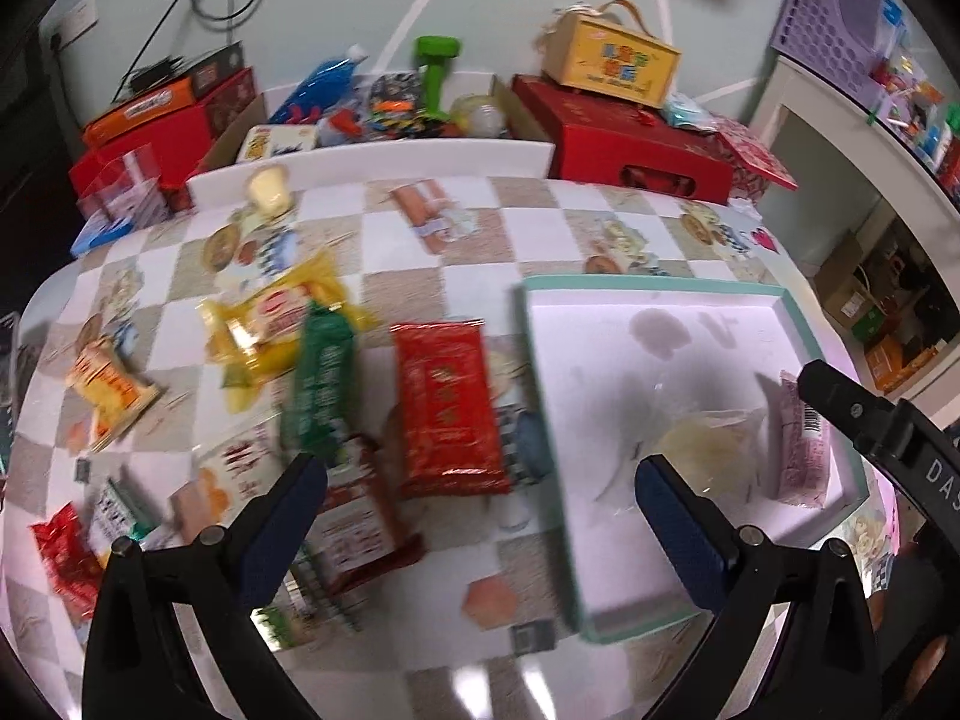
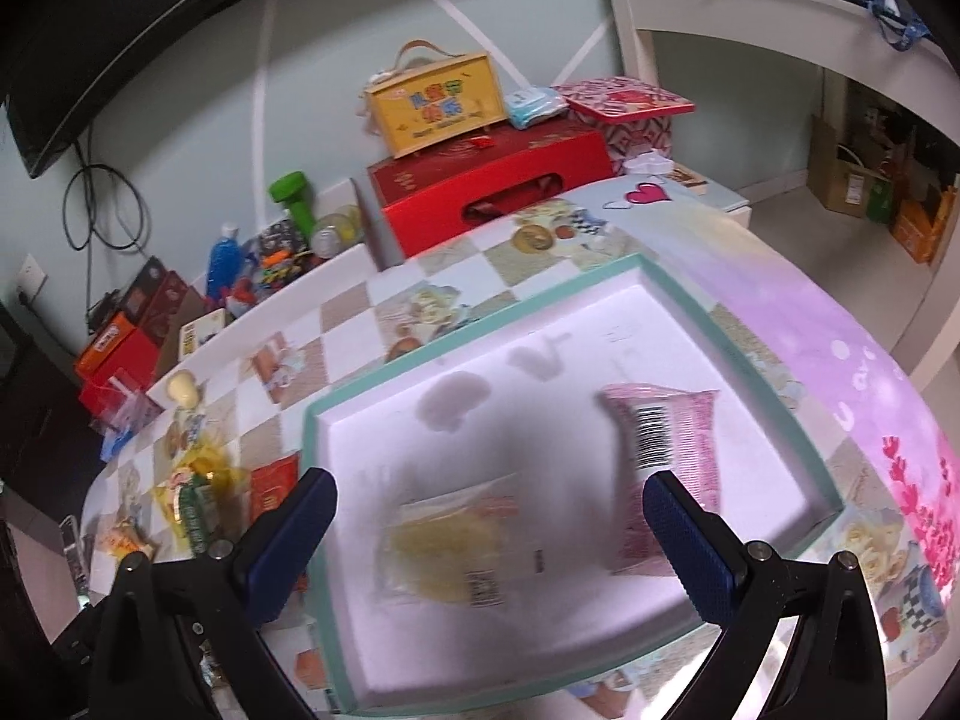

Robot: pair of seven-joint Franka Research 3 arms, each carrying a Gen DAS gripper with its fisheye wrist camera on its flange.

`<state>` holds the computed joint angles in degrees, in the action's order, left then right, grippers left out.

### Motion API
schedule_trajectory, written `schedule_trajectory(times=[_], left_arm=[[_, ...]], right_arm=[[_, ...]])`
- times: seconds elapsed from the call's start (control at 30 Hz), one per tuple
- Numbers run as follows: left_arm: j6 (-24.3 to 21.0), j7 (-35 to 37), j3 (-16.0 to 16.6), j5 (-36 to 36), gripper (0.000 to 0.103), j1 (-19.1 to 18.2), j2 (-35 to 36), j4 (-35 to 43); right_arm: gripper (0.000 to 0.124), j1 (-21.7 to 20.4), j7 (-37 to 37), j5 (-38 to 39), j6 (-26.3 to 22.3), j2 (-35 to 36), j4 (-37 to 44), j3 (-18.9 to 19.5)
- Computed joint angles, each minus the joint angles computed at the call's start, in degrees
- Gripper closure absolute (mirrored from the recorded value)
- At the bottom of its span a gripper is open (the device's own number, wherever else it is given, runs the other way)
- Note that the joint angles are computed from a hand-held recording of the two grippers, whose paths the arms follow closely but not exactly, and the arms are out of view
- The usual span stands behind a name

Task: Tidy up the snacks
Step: 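Withdraw both tools from the tray back toward the snack pile, then grasp the green-wrapped round cookie with the right tool while the left tool grasps the red chip bag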

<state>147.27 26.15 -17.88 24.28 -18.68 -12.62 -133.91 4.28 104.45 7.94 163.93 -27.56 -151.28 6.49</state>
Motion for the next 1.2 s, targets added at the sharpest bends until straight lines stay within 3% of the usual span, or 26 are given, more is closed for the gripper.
schedule_trajectory(times=[0.17,0.3,0.47,0.63,0.73,1.07,1.2], left_arm=[[0.0,0.8,1.7,-3.5,0.001,0.0,-6.1,-5.3],[0.0,0.9,2.4,-5.6,0.001,0.7,-10.9,-9.4],[-0.5,1.5,3.8,-8.7,0.001,1.2,-16.9,-14.5],[-4.4,0.2,4.5,-10.4,0.001,2.6,-23.8,-19.1],[-9.8,-0.7,4.7,-11.5,0.001,3.3,-26.7,-20.4],[-15.2,-2.6,7.2,-14.7,0.001,5.2,-33.9,-27.1],[-14.7,-2.6,8.6,-16.1,0.001,5.6,-34.7,-29.3]], right_arm=[[0.021,-0.9,2.2,-2.9,0.0,-0.6,0.3,3.5],[0.021,5.3,-1.3,0.3,-0.9,0.6,1.2,0.6],[0.021,8.6,-3.0,0.9,-2.2,1.3,1.9,2.2],[0.021,11.0,-3.6,0.0,-3.6,2.0,2.7,4.2],[0.021,13.2,-4.4,-0.3,-5.3,3.2,3.6,4.9],[0.021,21.7,-10.4,2.0,-7.9,7.5,5.5,5.5],[0.025,23.0,-11.2,1.0,-8.1,9.2,6.2,6.8]])
